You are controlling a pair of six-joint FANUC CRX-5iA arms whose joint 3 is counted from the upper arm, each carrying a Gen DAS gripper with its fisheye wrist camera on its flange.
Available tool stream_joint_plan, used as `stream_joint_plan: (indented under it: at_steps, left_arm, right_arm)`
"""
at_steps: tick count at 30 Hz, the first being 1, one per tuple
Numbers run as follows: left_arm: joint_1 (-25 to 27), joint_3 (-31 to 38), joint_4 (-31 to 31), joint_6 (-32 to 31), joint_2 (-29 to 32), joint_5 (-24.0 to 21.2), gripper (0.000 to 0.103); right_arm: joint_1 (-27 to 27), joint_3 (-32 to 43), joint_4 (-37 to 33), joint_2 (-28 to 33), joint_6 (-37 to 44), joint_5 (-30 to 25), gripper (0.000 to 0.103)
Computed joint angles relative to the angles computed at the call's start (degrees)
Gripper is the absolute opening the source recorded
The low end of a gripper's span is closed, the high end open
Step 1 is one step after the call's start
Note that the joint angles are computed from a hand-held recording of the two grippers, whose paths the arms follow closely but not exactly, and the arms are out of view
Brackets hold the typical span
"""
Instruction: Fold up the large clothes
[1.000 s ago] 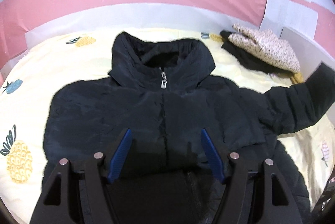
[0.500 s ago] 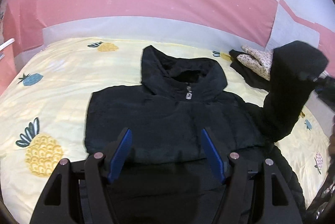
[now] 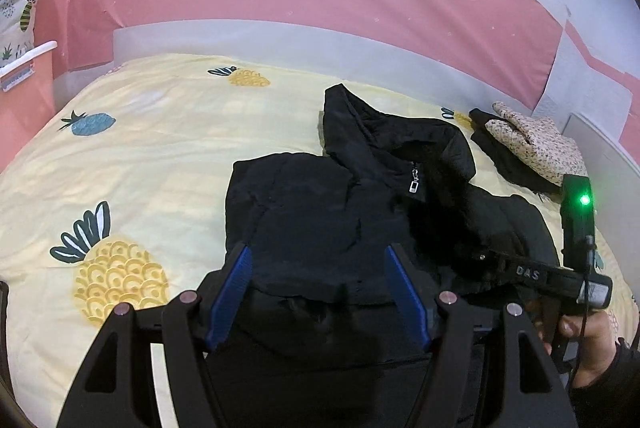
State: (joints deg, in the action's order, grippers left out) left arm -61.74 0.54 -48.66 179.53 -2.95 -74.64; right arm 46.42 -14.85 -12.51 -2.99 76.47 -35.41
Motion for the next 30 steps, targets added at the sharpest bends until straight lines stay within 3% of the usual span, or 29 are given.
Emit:
stream_joint_plan:
  at_steps: [2,6,10,12,19,20,21,22,24,27,30]
  left_arm:
    - [0.31,0.01,0.24,0.08,-0.05,0.59,0.07]
    - [1.92,0.35,1.72,-0.45,0.14,4.07,0.076]
    - [5.44,0.72,5.91,-4.82,1.41,10.88,0.08]
    - [8.56,0.44,9.93,-8.34,2.61,15.43,0.081]
    - [15.86,1.37,20.06,-15.53,9.01,21.1,0.08]
    - [15.92,1.24,19.97,-15.51,9.27,22.0,0.063]
    - [15.8,1.24,19.66,-15.91,9.4,22.79,0.031]
    - [14.98,2.3,18.35,-15.75,9.86,21.31,0.017]
    - [11.93,4.61,12.68,-13.15,10.13,17.29,0.008]
    - [9.72,6.29,7.98,-11.72,10.19,12.48,0.008]
    - [11.32,4.75,9.67,-11.37,10.01,11.91,0.008]
  right_arm:
    - [-0.7,0.72,-3.36,-0.78,4.05,-0.95,0.048]
    - [-2.71,1.43,-8.76,-4.29,11.09,-3.32,0.048]
    - [-7.02,0.19,-13.64,-9.03,17.09,-4.08,0.048]
    - [-7.88,-1.24,-11.34,-10.68,15.41,-2.67,0.048]
    - [-15.59,-7.67,1.44,-14.57,1.44,1.81,0.048]
    - [-17.04,-8.27,2.21,-14.81,0.43,2.5,0.048]
    - [-17.84,-8.49,3.11,-14.7,-0.86,2.98,0.048]
    - [-19.37,-8.67,3.23,-14.73,-1.42,3.52,0.048]
    - [-20.52,-8.77,4.45,-14.66,-2.84,4.38,0.029]
    - [-20.11,-8.8,6.52,-13.91,-4.31,5.35,0.026]
    - [-18.3,-7.97,6.3,-11.74,-2.23,4.86,0.024]
